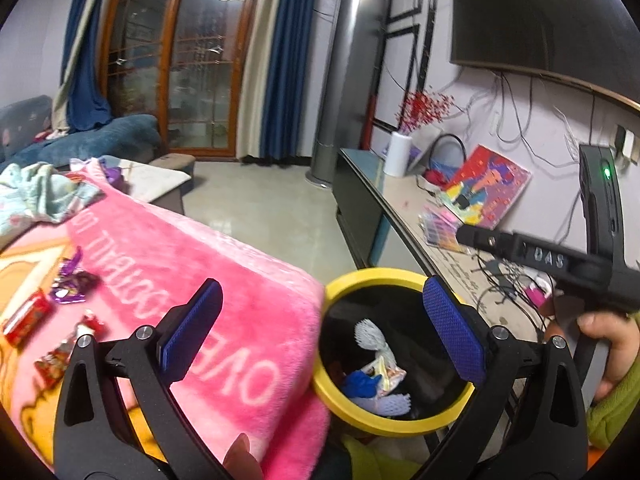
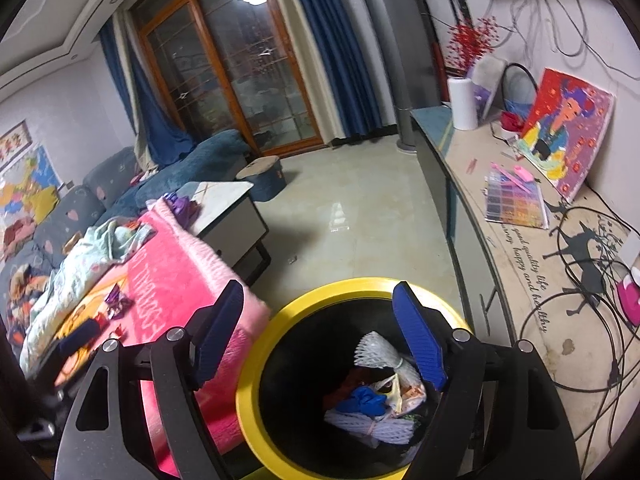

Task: Collect trash
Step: 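Move both open tools back over the red candy tube and wrapper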

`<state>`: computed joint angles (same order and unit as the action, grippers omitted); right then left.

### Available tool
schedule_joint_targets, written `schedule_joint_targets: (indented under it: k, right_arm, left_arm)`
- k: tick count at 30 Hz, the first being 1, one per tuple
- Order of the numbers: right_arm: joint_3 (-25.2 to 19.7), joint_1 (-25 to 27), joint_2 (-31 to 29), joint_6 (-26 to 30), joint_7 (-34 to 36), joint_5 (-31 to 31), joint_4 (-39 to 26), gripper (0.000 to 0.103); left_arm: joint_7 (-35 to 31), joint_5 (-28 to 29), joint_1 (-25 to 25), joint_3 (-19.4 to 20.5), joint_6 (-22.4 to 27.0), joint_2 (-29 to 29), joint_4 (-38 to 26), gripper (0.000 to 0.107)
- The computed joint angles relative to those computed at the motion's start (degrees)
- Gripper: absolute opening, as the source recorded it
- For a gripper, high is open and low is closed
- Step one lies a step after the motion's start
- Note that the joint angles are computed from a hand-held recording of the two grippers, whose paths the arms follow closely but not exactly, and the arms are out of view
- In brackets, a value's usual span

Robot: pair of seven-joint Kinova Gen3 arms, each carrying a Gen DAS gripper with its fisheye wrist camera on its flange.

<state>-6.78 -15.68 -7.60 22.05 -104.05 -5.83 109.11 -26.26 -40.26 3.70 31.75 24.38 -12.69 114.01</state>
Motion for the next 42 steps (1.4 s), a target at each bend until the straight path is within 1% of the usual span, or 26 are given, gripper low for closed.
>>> schedule_joint_targets:
  k: [2,7,16,22,27,31,33,35,42]
  right_arm:
    - [-1.29,-0.06,-0.07,0.01,-0.95,1.38,-0.11,0.074]
    - [-3.89,-0.36,-0.21,-0.52,-4.14,5.32,0.04,0.075]
    - [-5.64,-3.35,0.75,0.37,-5.55,8.7,-1.12,0.075]
    - [-7.82,-5.52,1.99,1.25,-7.8,12.33,-2.46,0.075]
    - [-7.99,-8.48,3.92,2.28,-7.21,12.58,-4.48,0.075]
    - [-8.38,-10.68,5.15,2.42,-7.68,13.93,-5.72,0.075]
    - [-8.72,-11.85,5.87,2.59,-8.36,14.82,-6.41,0.075]
    - [-8.58,-12.95,6.67,2.93,-7.62,14.1,-7.25,0.075]
    - [-8.61,-17.14,9.76,3.73,-9.35,15.97,-10.31,0.075]
  left_arm:
    - [0.7,-0.06,-0.83,-0.46,-0.08,-1.36,0.71,0.092]
    - [-1.06,2.83,-3.76,-1.19,-0.51,-4.77,2.26,0.092]
    - [-6.89,10.21,-8.6,-3.3,-1.7,-9.92,4.75,0.092]
    - [-10.7,14.58,-11.55,-5.17,-2.57,-13.11,6.36,0.092]
    - [-14.48,18.35,-12.94,-7.97,-2.48,-15.68,7.67,0.092]
    - [-17.19,20.74,-15.25,-8.89,-2.13,-17.42,8.44,0.092]
    - [-18.7,22.21,-15.84,-10.22,-1.93,-18.17,8.92,0.092]
    - [-20.45,23.6,-16.25,-11.62,-1.94,-18.45,9.23,0.092]
    - [-25.74,27.22,-19.15,-15.08,0.46,-19.67,9.81,0.092]
